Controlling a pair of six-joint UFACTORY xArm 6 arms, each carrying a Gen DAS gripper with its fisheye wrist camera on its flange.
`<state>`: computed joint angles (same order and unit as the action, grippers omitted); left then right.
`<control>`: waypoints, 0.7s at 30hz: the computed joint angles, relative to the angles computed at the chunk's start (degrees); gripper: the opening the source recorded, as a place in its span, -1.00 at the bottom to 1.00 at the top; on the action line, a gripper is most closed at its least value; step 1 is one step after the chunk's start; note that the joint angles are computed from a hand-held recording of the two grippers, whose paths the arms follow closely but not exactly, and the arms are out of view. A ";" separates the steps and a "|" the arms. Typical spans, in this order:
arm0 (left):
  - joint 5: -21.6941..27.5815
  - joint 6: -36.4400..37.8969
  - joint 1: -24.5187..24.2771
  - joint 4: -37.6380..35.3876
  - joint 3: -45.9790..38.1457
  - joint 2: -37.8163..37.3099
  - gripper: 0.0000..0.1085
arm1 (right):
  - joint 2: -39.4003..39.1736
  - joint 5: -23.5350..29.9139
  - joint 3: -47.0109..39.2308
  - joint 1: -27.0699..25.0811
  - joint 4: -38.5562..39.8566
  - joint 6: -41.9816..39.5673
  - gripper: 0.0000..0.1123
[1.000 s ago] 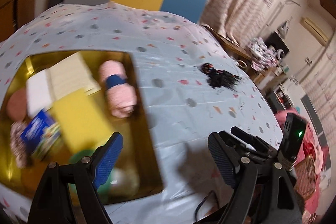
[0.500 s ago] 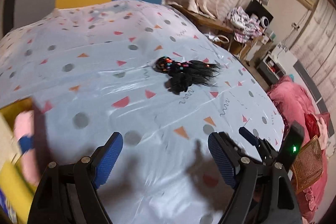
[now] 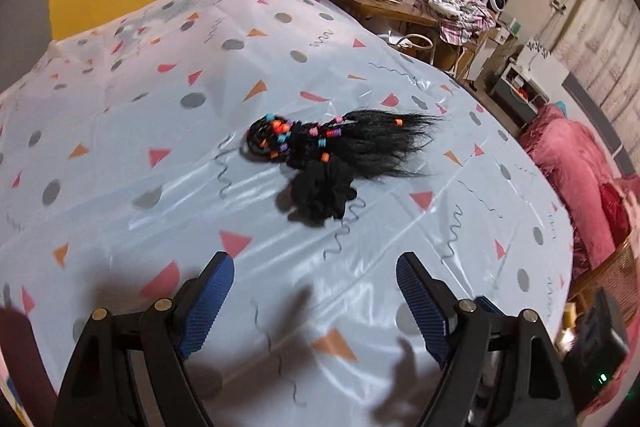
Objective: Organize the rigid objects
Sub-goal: 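Move the left tool to the black scrunchie and grasp it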
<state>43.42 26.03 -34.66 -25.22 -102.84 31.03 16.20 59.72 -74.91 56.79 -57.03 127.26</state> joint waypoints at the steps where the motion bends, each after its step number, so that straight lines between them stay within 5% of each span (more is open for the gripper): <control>1: -0.30 0.11 -0.28 0.47 -0.84 0.75 0.56 | 0.06 0.13 -0.06 0.03 -0.04 -0.01 0.38; 11: -1.03 -3.45 -2.09 6.88 -14.02 11.57 0.56 | -0.32 -0.18 0.78 0.18 -1.17 1.54 0.38; 21: -3.57 -6.84 -2.80 7.63 -18.29 16.76 0.53 | -0.48 -0.46 1.11 0.19 -1.93 2.56 0.39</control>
<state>39.85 19.19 -37.46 -17.59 -121.12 47.80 15.72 59.26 -73.81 56.98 -58.96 129.82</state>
